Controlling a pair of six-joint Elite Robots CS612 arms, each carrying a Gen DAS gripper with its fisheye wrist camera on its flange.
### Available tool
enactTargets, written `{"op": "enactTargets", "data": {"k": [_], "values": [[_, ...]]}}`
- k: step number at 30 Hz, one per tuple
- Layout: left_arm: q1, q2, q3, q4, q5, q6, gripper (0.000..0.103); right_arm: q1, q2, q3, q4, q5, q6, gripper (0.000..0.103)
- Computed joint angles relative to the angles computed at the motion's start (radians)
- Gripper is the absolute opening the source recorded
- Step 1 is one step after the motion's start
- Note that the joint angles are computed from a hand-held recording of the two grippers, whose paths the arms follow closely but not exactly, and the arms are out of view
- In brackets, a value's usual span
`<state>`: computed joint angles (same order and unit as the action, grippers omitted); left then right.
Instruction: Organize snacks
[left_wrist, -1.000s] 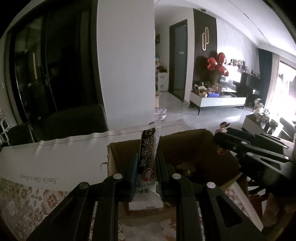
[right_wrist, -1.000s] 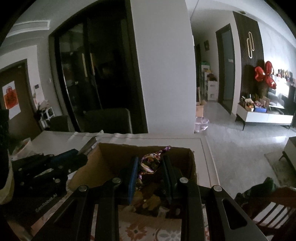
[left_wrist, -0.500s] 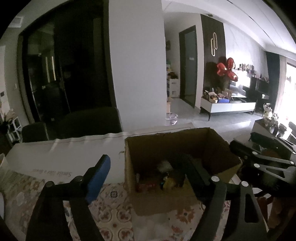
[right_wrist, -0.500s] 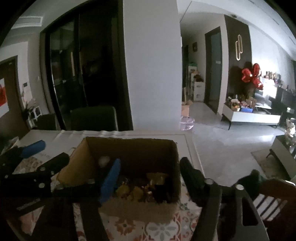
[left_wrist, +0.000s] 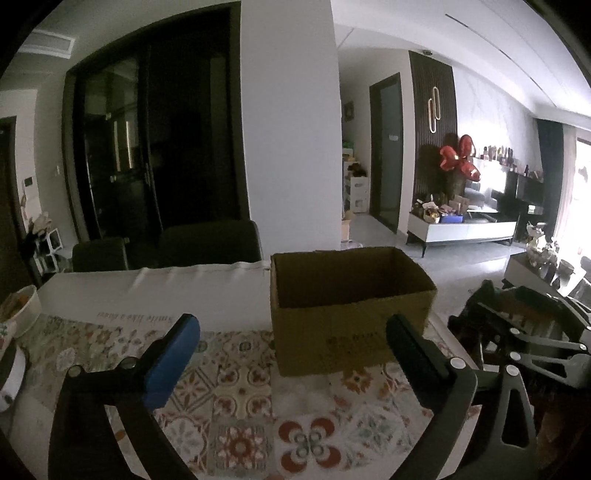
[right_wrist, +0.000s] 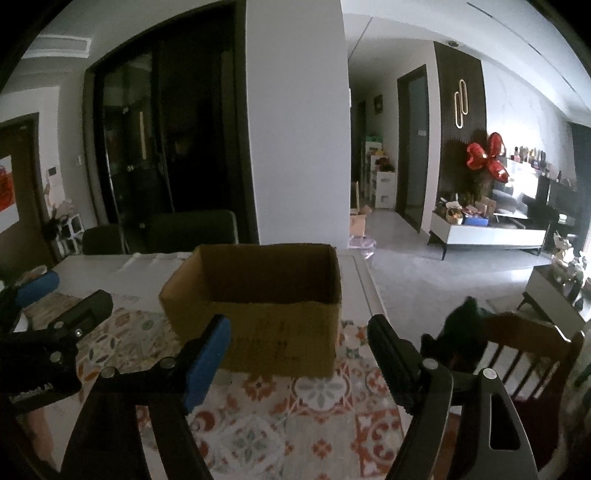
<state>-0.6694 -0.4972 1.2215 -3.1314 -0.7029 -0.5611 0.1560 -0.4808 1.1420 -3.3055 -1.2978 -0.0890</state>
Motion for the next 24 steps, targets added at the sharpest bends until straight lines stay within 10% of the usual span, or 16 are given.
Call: {"op": "enactTargets", "data": {"k": [24], "values": [[-0.116,-0.065,0.197,-0.142,0.090,-0.035,0.103,-0.036,-0.122,0.346,-0.283,0.028,0.038,0.084]]}}
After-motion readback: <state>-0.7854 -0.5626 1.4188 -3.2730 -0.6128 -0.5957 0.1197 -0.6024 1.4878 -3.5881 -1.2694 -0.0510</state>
